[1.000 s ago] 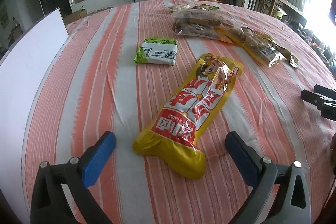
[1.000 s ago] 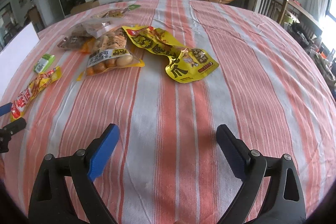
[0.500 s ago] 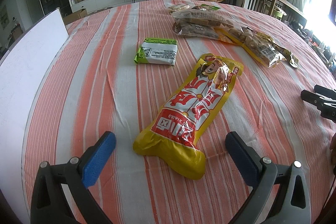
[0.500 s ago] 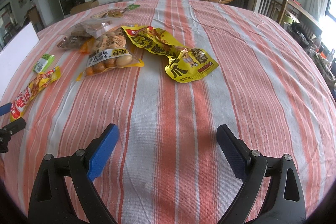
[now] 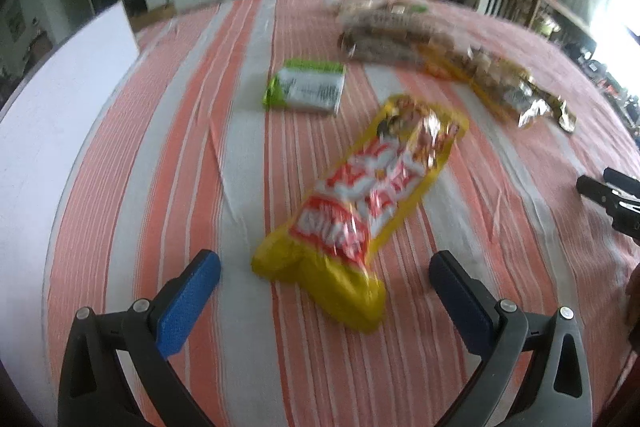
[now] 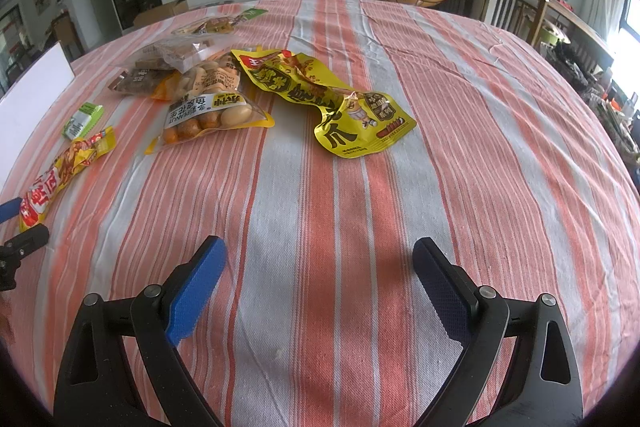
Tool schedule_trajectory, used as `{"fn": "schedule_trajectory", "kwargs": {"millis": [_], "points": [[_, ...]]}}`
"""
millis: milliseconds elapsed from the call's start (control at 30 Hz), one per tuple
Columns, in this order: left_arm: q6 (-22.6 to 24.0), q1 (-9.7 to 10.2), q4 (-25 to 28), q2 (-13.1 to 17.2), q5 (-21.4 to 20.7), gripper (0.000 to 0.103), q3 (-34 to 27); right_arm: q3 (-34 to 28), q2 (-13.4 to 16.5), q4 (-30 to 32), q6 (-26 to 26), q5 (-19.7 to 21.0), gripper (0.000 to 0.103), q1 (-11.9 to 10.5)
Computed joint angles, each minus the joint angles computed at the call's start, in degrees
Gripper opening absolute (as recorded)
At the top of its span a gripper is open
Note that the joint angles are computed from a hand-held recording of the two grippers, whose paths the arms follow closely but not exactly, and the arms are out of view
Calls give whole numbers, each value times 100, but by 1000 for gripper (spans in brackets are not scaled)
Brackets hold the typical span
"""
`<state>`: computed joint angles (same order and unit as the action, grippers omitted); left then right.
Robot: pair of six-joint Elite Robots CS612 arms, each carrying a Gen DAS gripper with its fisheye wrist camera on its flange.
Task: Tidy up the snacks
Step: 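Lower the left tool over the yellow sausage pack with red print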
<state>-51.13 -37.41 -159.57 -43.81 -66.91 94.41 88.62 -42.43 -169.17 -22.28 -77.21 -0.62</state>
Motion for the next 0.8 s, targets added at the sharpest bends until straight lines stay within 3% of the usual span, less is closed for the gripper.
{"fn": "schedule_trajectory", "kwargs": {"millis": [100, 167, 267, 333, 367, 400, 467, 633, 700, 800], "points": [[293, 136, 569, -73, -795, 102, -202, 0, 0, 0, 0, 2, 96, -1], [620, 171, 304, -83, -850, 102, -214, -1, 1, 1, -1, 1, 96, -1], [1281, 223, 649, -7, -577, 102, -595, -7, 3, 9, 5, 13, 96, -5], [1661, 311, 887, 135, -684, 102, -895, -2, 1, 3, 0, 4, 96, -2], [1705, 341, 981, 181, -722, 95, -985, -2, 1, 3, 0, 5, 96, -3], [1683, 390, 1111, 254, -777, 78, -1103, -4, 2, 5, 0, 6, 96, -4], [1496, 505, 771, 309, -1243, 53, -1072, -3, 1, 5, 1, 7, 96, -4], [410, 366, -140, 85, -941, 48, -347, -3, 3, 3, 1, 7, 96, -4], [-311, 211, -230, -135, -541, 47, 118, -4, 3, 4, 1, 8, 96, -4], [-855, 92, -371, -316, -53, 49, 566, -6, 5, 5, 0, 5, 96, -3]]}}
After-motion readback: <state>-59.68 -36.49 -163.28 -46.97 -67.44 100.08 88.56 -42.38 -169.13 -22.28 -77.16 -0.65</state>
